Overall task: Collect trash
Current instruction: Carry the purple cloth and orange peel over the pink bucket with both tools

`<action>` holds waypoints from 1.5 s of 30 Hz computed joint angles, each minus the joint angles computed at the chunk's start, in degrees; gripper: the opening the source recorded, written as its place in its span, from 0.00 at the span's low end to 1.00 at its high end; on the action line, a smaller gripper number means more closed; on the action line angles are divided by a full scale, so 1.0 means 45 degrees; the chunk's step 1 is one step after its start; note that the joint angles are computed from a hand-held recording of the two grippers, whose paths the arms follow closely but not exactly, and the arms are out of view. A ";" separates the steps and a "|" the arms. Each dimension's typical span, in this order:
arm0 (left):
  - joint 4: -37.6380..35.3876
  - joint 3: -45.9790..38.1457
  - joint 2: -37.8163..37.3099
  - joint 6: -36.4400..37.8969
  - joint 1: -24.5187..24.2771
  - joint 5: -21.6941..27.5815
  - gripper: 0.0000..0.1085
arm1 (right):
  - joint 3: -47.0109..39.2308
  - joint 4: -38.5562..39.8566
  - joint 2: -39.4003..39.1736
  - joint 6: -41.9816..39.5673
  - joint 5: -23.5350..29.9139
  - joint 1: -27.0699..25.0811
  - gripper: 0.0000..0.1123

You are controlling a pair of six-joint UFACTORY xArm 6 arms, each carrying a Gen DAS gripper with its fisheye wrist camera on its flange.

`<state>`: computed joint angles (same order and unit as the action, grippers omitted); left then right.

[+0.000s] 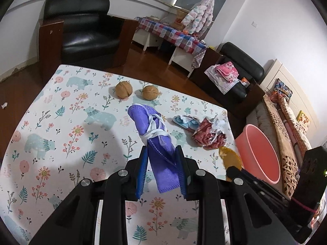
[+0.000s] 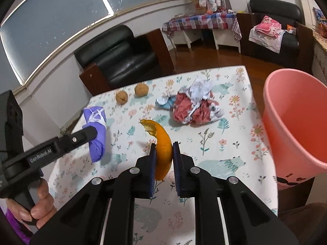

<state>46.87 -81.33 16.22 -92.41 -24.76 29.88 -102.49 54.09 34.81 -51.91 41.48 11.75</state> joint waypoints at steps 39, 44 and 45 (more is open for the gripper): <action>-0.1036 -0.6157 0.3636 0.3931 -0.1420 0.1945 0.24 | -0.0398 0.2230 0.0111 -0.0022 -0.1652 -0.1847 0.14; -0.1490 -0.7758 0.4648 0.4786 -0.1577 0.2345 0.24 | -0.1018 0.2098 0.0628 0.0599 -0.1860 -0.2256 0.14; -0.1602 -0.8166 0.4909 0.5013 -0.1613 0.2444 0.24 | -0.1125 0.2063 0.0725 0.0686 -0.1886 -0.2320 0.14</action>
